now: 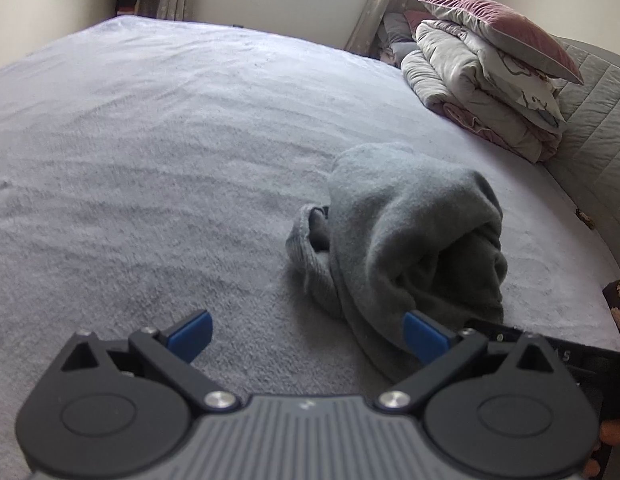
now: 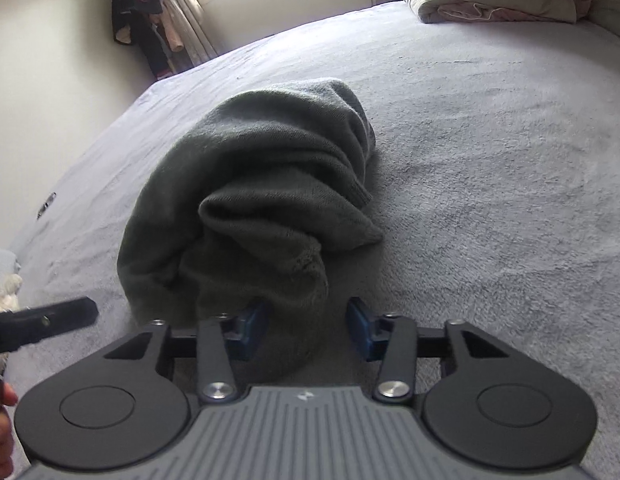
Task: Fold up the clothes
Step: 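Grasp a sleeve cuff of the grey sweater with the right gripper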
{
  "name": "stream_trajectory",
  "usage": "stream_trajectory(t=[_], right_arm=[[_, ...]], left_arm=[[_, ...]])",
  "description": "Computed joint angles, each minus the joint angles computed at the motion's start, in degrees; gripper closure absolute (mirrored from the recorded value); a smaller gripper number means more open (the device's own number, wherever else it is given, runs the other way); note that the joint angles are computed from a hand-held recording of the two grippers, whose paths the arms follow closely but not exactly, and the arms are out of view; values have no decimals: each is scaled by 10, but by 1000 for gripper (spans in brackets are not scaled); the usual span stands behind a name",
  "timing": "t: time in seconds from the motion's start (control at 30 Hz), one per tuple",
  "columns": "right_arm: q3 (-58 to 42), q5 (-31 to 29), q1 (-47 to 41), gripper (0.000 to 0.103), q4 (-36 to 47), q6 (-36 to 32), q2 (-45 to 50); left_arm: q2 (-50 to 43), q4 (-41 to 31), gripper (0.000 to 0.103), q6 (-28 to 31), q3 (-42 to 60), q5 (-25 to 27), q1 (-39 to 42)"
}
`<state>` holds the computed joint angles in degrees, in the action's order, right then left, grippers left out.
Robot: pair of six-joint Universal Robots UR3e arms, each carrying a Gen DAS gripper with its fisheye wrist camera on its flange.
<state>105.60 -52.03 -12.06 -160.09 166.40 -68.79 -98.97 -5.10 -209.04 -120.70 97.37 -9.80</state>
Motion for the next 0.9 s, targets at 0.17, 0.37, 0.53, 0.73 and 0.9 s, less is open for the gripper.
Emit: stream_trajectory(t=[0.17,0.37,0.53,0.73,0.9], right_arm=[[2,26,-13,95,14,9,-1],[45,54,-28,99,-4,23,-43],[84,87,-44,99,46,-17,-108],[119,83,-64,99,187,-76,-201],[120,116,-81,100,317,-164,-267]], left_arm=[[-22,1,1,0,10,7,-4],[-18,16,1,11,1,-4,-6],[-2,31,3,23,-14,-9,-6],[14,43,4,14,-29,-12,-8],[23,44,7,9,-32,-20,-15]])
